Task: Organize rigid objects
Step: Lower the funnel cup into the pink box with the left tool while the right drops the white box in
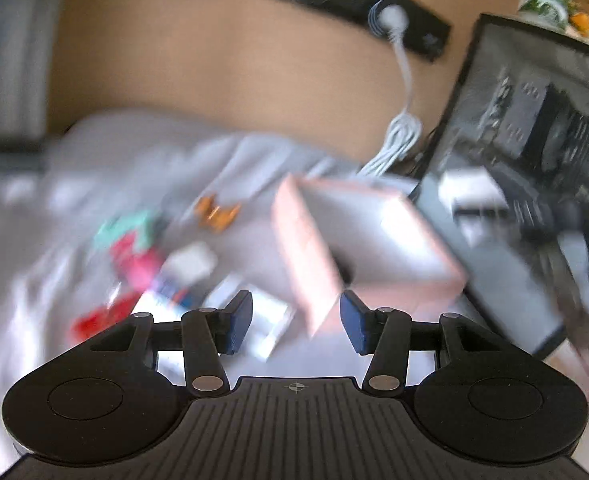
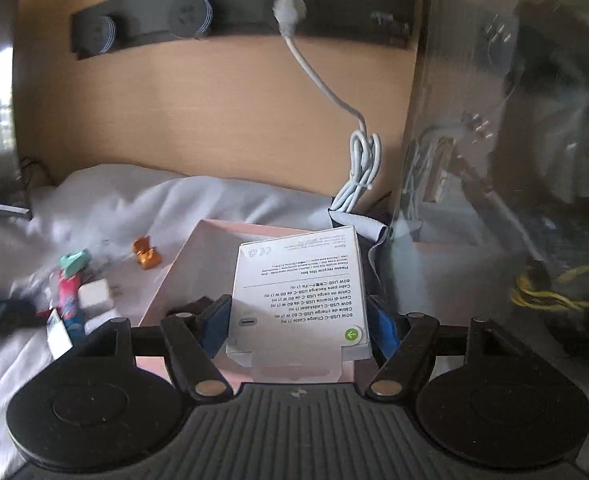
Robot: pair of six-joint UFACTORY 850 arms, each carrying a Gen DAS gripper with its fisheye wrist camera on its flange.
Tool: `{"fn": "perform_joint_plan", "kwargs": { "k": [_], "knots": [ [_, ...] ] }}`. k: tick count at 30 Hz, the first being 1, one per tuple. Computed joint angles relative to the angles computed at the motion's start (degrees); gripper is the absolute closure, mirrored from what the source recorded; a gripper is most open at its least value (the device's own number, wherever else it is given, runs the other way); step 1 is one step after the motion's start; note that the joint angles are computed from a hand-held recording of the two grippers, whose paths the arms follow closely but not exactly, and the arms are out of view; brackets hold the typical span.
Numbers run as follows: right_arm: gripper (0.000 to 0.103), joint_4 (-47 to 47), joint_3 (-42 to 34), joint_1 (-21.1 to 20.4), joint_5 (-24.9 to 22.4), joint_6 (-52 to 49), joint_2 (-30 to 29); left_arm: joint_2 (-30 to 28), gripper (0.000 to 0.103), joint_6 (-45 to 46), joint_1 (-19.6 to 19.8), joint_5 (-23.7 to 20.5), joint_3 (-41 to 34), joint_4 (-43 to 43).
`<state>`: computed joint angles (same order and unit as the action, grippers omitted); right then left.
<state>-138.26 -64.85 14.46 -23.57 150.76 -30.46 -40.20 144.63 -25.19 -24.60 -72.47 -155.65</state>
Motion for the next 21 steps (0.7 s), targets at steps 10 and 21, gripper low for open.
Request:
{"fn": "perform_joint_plan", "kwargs": {
  "k": [10,21],
  "knots": [
    [0.029,3.7,-7.15,0.3,1.98,1.85,-7.86,2.35,0.05,13.74,0.88,5.89,5.85,-18.48],
    [0.028,-11.86,8.11,5.43,-1.98,7.87,-1.41,-4.35,0.05,-11.49,2.71,10.8,-4.67,-5.61]
  ]
}}
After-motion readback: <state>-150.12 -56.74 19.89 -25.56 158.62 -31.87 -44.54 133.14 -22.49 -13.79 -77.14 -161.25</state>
